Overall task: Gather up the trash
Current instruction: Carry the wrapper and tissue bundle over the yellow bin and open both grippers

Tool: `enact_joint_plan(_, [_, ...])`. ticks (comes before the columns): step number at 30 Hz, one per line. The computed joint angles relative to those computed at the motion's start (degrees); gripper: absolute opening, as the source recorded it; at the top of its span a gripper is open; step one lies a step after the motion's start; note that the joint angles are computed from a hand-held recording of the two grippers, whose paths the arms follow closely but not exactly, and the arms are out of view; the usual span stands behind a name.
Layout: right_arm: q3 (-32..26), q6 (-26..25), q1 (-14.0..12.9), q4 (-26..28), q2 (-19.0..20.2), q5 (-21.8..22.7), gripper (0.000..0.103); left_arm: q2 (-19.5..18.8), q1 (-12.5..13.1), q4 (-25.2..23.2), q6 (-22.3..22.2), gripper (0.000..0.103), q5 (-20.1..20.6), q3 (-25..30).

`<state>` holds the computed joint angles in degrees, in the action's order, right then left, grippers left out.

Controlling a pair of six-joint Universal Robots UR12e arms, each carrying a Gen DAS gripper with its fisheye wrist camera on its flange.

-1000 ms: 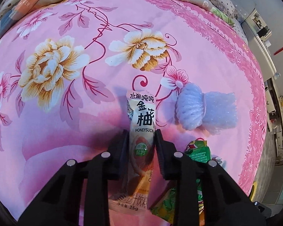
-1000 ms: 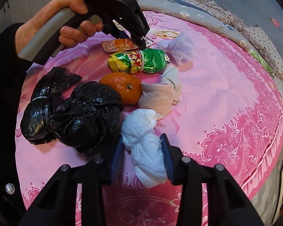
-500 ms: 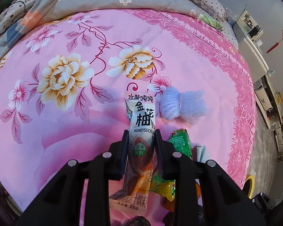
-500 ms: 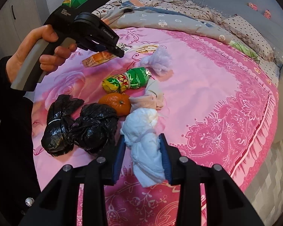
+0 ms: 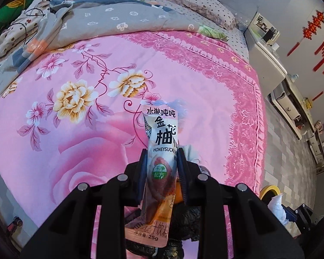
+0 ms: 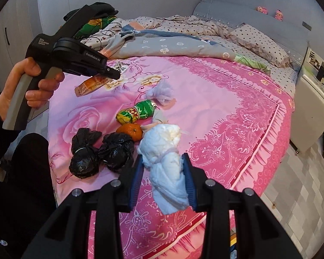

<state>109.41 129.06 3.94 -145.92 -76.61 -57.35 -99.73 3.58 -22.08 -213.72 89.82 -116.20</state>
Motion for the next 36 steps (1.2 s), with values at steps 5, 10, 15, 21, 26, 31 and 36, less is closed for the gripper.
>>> enact_joint_plan(5, [1.58,1.9,-2.0,-1.73,-2.25,1.64,0.034,1.45,-2.4,1.04,1.22,0.025,0.1,0.37])
enact_joint_plan(10, [3.1,4.37,-4.2,-4.32,-4.33,3.03,0.034,2.31,-5.28,2.31,2.58,0.025,0.14,1.36])
enact_joint_plan(15, [4.47,6.72,-6.78,-6.85,-6.15,4.38,0.034,2.32,-8.35,3.41,4.57,0.025,0.49,3.06])
enact_joint_plan(21, [5.66,9.63,-9.87,-9.41,-7.84,5.75,0.034,1.27,-12.01,4.17,6.7,0.026,0.03,5.71])
enact_joint_plan(26, [6.55,12.17,-12.41,-11.78,-8.78,6.63,0.034,-0.14,-14.76,4.78,8.97,0.026,-0.18,7.91])
enact_joint_plan(31, [7.46,15.22,-14.87,-13.87,-9.49,6.3,0.034,-1.82,-16.58,4.41,10.36,0.026,-2.06,9.94])
enact_joint_plan(36, [8.32,17.5,-17.26,-14.74,-9.81,5.91,0.034,-3.84,-18.19,3.43,11.07,0.026,-3.28,11.85])
